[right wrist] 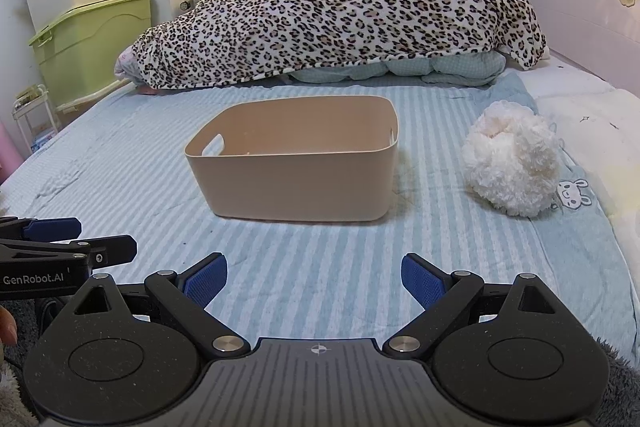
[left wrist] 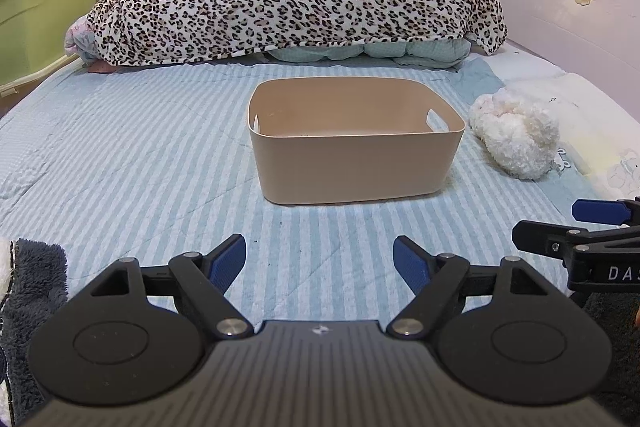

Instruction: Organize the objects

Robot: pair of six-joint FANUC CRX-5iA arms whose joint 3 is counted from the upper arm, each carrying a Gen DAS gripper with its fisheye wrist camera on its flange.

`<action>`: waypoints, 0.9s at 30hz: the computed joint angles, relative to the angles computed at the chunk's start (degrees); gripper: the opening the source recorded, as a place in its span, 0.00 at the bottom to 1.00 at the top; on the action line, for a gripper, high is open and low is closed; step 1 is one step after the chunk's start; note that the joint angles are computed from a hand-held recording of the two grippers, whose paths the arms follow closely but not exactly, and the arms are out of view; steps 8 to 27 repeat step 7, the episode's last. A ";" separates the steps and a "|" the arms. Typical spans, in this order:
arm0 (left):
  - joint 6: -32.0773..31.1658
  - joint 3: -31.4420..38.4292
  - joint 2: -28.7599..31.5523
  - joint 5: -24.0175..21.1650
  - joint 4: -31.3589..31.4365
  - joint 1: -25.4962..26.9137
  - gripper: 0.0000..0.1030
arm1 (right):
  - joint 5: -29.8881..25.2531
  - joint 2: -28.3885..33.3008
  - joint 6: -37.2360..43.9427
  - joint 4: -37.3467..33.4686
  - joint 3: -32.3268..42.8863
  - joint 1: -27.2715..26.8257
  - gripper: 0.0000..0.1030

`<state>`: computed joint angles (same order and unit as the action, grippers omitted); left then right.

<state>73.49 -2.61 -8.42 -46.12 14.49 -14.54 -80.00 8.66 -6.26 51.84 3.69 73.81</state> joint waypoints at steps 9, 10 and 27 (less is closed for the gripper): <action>0.55 0.36 0.35 -0.45 -0.67 -0.30 0.83 | 0.00 0.12 0.05 -0.33 0.27 -0.25 0.93; 0.55 0.36 0.35 -0.45 -0.67 -0.30 0.83 | 0.00 0.12 0.05 -0.33 0.27 -0.25 0.93; 0.55 0.36 0.35 -0.45 -0.67 -0.30 0.83 | 0.00 0.12 0.05 -0.33 0.27 -0.25 0.93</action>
